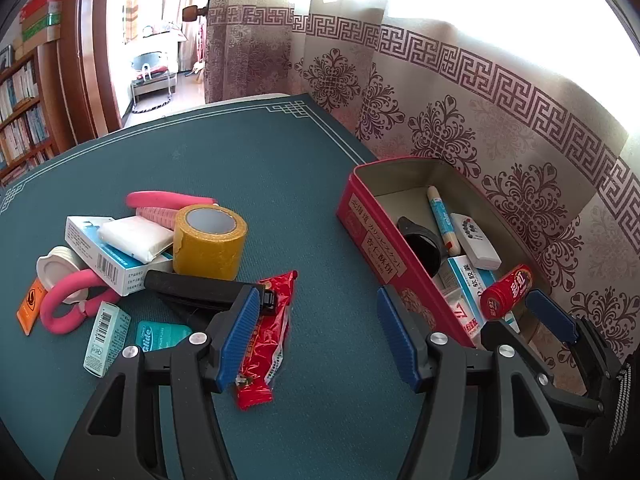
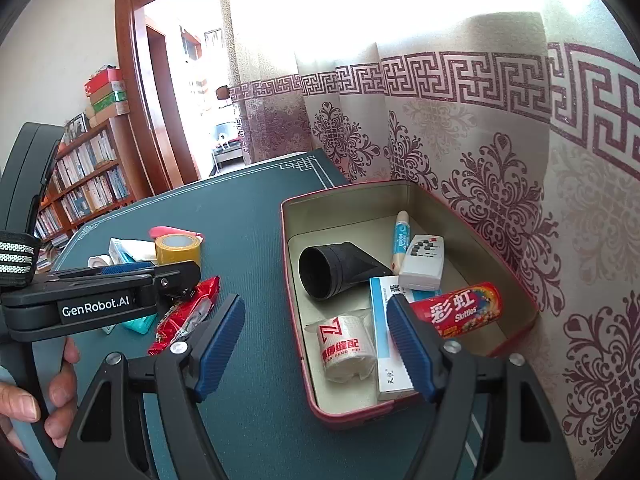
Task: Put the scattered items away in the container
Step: 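Move both grippers back over the remaining pile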
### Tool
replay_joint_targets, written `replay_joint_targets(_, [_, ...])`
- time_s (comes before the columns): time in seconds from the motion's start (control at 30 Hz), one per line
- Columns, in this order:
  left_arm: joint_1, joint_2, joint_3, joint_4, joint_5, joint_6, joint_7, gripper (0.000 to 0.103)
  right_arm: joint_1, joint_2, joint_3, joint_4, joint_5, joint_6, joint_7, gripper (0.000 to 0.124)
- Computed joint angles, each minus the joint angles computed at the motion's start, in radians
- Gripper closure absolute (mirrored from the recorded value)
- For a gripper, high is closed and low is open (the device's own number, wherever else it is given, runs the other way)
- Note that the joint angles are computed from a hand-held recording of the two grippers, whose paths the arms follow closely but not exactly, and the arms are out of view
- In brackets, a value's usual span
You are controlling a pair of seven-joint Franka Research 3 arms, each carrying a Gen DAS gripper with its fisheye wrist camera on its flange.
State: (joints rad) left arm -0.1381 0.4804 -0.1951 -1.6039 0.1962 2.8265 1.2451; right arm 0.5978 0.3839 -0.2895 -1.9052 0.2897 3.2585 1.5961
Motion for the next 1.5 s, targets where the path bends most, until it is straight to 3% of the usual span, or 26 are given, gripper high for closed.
replay_joint_targets(0.47, [0.03, -0.097, 0.109, -0.188, 0.1, 0.035, -0.168, 0.038, -0.155, 0.006, 0.226, 0.03, -0.005, 0.011, -0.089, 0.046])
replay_joint_targets(0.67, [0.065, -0.107, 0.121, -0.223, 0.134, 0.034, -0.22, 0.038, -0.195, 0.022, 0.298, 0.053, -0.005, -0.006, -0.128, 0.046])
replay_joint_targets(1.17, [0.105, -0.075, 0.122, -0.197, 0.156, 0.014, -0.236, 0.038, -0.256, 0.077, 0.409, 0.123, 0.008, -0.085, -0.192, 0.046])
replay_joint_targets(1.5, [0.098, -0.034, 0.126, -0.153, 0.166, 0.006, -0.219, 0.039, -0.243, 0.097, 0.401, 0.153, 0.018, -0.117, -0.197, 0.046])
